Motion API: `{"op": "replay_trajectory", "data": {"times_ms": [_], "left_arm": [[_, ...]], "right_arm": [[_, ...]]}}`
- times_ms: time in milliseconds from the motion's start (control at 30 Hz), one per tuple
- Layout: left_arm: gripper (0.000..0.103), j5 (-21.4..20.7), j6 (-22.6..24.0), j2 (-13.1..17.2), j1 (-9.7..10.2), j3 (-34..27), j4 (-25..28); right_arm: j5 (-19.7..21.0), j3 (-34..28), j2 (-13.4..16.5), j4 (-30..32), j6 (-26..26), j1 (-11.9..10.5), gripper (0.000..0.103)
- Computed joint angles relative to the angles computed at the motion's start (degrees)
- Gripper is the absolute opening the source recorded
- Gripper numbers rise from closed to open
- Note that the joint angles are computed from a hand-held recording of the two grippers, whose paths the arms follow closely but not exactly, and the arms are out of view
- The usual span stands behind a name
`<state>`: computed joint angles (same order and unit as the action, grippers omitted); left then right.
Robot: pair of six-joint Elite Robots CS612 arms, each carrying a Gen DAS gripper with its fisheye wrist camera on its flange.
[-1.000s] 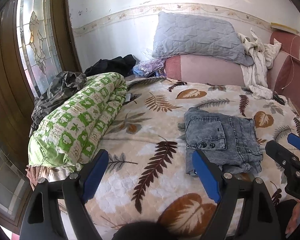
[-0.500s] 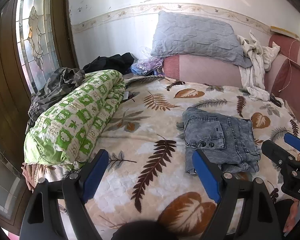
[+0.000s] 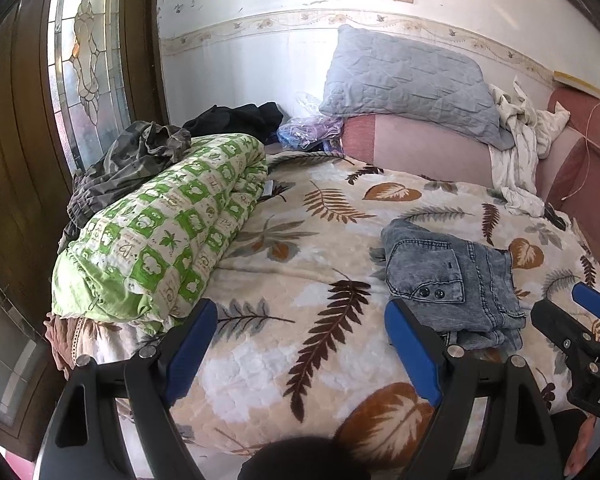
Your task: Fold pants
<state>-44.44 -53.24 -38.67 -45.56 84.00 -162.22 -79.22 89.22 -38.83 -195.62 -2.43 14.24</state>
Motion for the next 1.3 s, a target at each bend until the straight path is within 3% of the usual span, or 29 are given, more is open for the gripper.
{"op": "replay_trajectory", "data": {"times_ms": [200,433,633,767,900,1067,1300], "left_arm": [[0.086,-0.2,1.64,-0.56,-0.4,0.37,-0.53],[0.086,1.53,3.45,-2.26,-2.5,1.74,-2.29],[0.086,5.24,1.04,-3.26,-4.61,1.58,2.45],[0.086,3.65,-1.58,-3.83,-5.29,1.69,3.97],[0.086,4.32,-0.93,-3.32,-5.67,0.04,6.04],[0.086,2.67,4.29,-1.81,-4.81,-2.57,2.87],[0.086,-2.49,11.59,1.22,-2.19,-7.24,-0.81]], "right_arm": [[-1.01,2.48,-1.47,-2.49,1.18,-0.02,0.098],[-0.21,5.89,-4.03,-5.74,2.82,-0.88,0.098],[2.48,7.7,-4.72,-9.5,4.67,-2.36,0.098],[5.32,8.7,-5.08,-10.1,4.57,-3.28,0.098],[6.62,9.23,-5.49,-11.48,3.69,-3.83,0.098],[4.63,8.4,-4.99,-13.1,4.1,-4.04,0.103],[0.87,3.52,-2.88,-7.43,4.16,-3.43,0.103]]}}
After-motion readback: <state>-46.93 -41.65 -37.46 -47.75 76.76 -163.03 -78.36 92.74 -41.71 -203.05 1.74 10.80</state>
